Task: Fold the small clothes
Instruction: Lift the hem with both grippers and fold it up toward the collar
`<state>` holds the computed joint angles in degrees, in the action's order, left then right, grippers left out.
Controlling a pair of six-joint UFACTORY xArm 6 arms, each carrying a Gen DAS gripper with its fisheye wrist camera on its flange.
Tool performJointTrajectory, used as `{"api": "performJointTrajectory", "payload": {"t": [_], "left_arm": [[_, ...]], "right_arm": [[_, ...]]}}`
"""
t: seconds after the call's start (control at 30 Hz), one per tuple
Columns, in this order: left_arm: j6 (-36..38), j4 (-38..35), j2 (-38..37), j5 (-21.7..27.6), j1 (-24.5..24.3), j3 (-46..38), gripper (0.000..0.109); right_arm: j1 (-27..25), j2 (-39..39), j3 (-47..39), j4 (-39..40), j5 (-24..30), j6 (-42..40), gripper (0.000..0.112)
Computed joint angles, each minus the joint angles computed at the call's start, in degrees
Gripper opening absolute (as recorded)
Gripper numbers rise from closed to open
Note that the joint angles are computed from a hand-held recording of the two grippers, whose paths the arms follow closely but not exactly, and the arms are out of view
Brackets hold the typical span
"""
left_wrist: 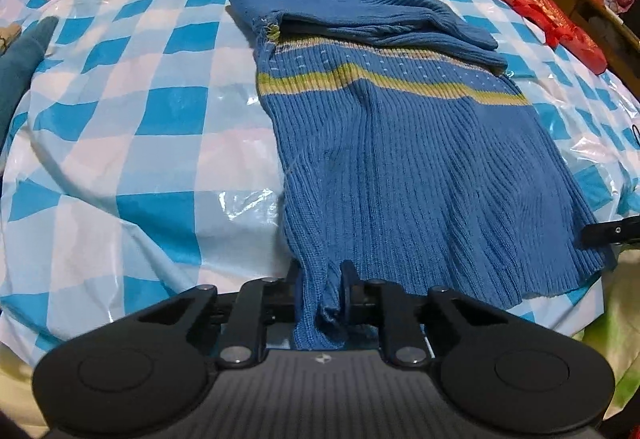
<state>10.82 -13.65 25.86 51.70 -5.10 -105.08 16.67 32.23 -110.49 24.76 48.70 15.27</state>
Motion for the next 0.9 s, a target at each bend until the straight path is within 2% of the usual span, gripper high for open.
{"api": "performJointTrajectory", "payload": {"t": [0.17, 0.4, 0.5, 0.57, 0.67, 0.77, 0.9], "left_arm": [[1.82, -2.92, -1.89, -3.23, -0.07, 2.76, 0.027], [1.63, -9.16, -4.07, -4.05, 1.02, 4.76, 0.025], [0.21, -7.57, -5.43, -5.56, 0.93, 6.73, 0.025], [-0.72, -7.53, -5.14, -4.91, 1.16, 6.71, 0.025], [-1.27, -10.77, -4.23, -3.56, 1.89, 5.49, 0.024], [-0.88, -16.3, -2.31, -3.75, 2.59, 2.22, 0.024], [-0.72, -22.47, 4.0, -4.26, 3.52, -7.76, 0.024]], "right_arm": [[-0.01, -3.12, 4.01, 1.99, -3.42, -0.4, 0.007], [-0.68, -10.11, 12.49, 8.49, -11.74, -0.66, 0.006], [-0.67, -12.21, 14.85, 8.34, -13.27, -0.13, 0.006], [-0.71, -12.41, 15.31, 8.59, -13.53, 0.26, 0.006], [-0.88, -12.02, 15.49, 11.18, -13.72, 0.66, 0.006], [-1.04, -11.22, 14.63, 16.64, -16.38, -1.51, 0.006], [-1.38, -5.52, 5.81, 23.16, -20.54, -4.11, 0.006]]}}
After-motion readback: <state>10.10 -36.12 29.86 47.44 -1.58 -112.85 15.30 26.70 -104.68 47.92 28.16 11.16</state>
